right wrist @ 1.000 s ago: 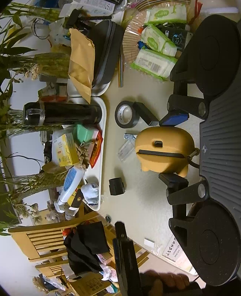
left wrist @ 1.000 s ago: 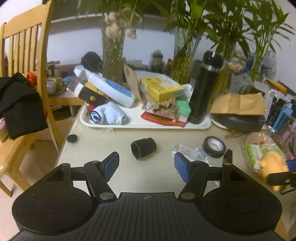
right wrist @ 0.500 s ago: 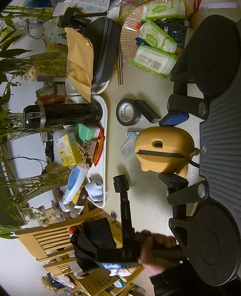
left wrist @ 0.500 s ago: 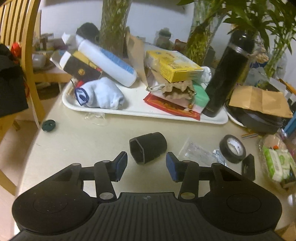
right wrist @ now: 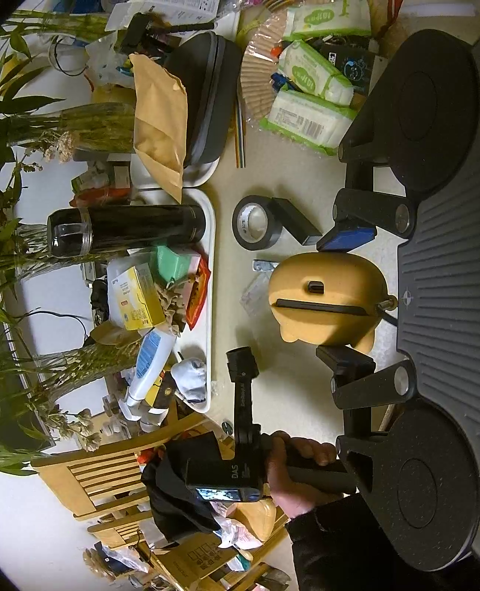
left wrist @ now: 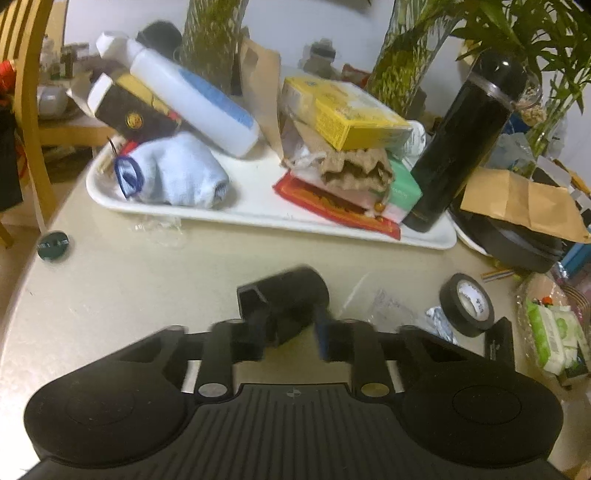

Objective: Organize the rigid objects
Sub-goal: 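Grasp the black rubber cylinder with the left tool, then carry the black cylinder and the orange object over the cardboard box with both tools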

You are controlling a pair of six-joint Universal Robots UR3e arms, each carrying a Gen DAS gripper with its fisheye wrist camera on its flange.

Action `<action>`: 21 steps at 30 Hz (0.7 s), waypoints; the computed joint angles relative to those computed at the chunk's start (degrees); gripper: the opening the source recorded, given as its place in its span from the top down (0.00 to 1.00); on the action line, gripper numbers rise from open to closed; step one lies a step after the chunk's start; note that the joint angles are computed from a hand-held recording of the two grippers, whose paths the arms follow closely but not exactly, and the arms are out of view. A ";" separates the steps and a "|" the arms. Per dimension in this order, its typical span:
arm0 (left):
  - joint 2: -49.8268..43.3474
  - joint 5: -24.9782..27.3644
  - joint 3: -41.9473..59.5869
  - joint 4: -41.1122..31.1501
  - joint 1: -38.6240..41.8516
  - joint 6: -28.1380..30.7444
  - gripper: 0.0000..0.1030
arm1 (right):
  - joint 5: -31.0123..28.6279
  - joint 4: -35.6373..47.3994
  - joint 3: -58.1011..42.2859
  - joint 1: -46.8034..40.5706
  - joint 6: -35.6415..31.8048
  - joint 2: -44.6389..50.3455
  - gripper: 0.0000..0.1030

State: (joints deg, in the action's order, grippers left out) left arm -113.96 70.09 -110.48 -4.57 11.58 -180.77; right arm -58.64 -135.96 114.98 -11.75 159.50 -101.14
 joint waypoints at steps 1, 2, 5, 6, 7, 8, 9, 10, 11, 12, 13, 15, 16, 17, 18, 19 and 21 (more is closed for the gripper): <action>0.24 0.13 -0.23 -0.09 -0.14 0.35 0.89 | 0.01 0.06 0.02 0.04 0.01 -0.05 0.45; 0.57 0.31 -0.62 0.03 -0.25 0.82 0.90 | 0.06 0.12 -0.01 0.04 -0.06 -0.06 0.45; 2.01 0.78 -2.19 1.18 -0.41 0.62 0.96 | 0.09 0.11 0.13 -0.06 -0.06 -0.27 0.45; 2.57 0.62 -2.53 1.03 -0.29 0.44 0.96 | 0.03 0.12 0.12 -0.03 -0.01 -0.29 0.45; 3.20 0.61 -2.89 0.90 -0.22 0.06 0.96 | 0.01 -0.02 0.12 0.02 0.06 -0.22 0.45; 3.70 0.66 -3.16 0.86 -0.21 -0.23 0.96 | 0.04 -0.07 0.12 0.01 -0.02 -0.17 0.45; 4.58 0.69 -3.70 0.78 -0.17 -0.55 0.96 | 0.01 -0.11 0.17 0.03 0.02 -0.22 0.45; 5.24 0.73 -3.97 0.50 -0.16 -0.73 0.96 | -0.04 -0.09 0.18 0.06 0.08 -0.24 0.45; 5.99 0.65 -4.30 0.22 -0.11 -0.78 0.96 | 0.00 -0.10 0.20 0.04 -0.03 -0.24 0.45; 6.98 0.37 -4.89 -0.02 0.02 -0.66 0.96 | -0.02 -0.06 0.22 -0.01 -0.10 -0.23 0.45; 7.68 0.96 -5.07 -0.40 -0.19 -0.90 0.96 | -0.15 -0.03 0.22 -0.02 -0.01 -0.20 0.45; 9.34 1.61 -5.77 -0.98 -0.50 -1.21 0.96 | -0.09 0.16 0.50 -0.33 -0.12 -0.29 0.45; 10.02 2.22 -5.91 -1.43 -0.83 -1.27 0.96 | -0.27 0.33 0.56 -0.44 0.07 -0.24 0.45; 10.85 2.98 -6.13 -1.81 -1.24 -1.29 0.96 | -0.52 0.45 0.54 -0.51 0.39 -0.03 0.45; 11.70 3.24 -6.44 -2.16 -1.45 -1.28 0.96 | -0.61 0.57 0.53 -0.54 0.52 0.12 0.45; 12.73 3.79 -6.63 -2.94 -1.82 -1.47 0.96 | -0.76 0.63 0.55 -0.53 0.68 0.21 0.45; 15.13 3.80 -7.62 -3.74 -2.16 -1.18 0.96 | -1.07 0.48 0.66 -0.38 0.89 0.27 0.45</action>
State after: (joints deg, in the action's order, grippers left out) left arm -98.83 73.90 -118.11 -8.31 9.42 -181.95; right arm -59.71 -135.48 115.64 -12.14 160.39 -100.87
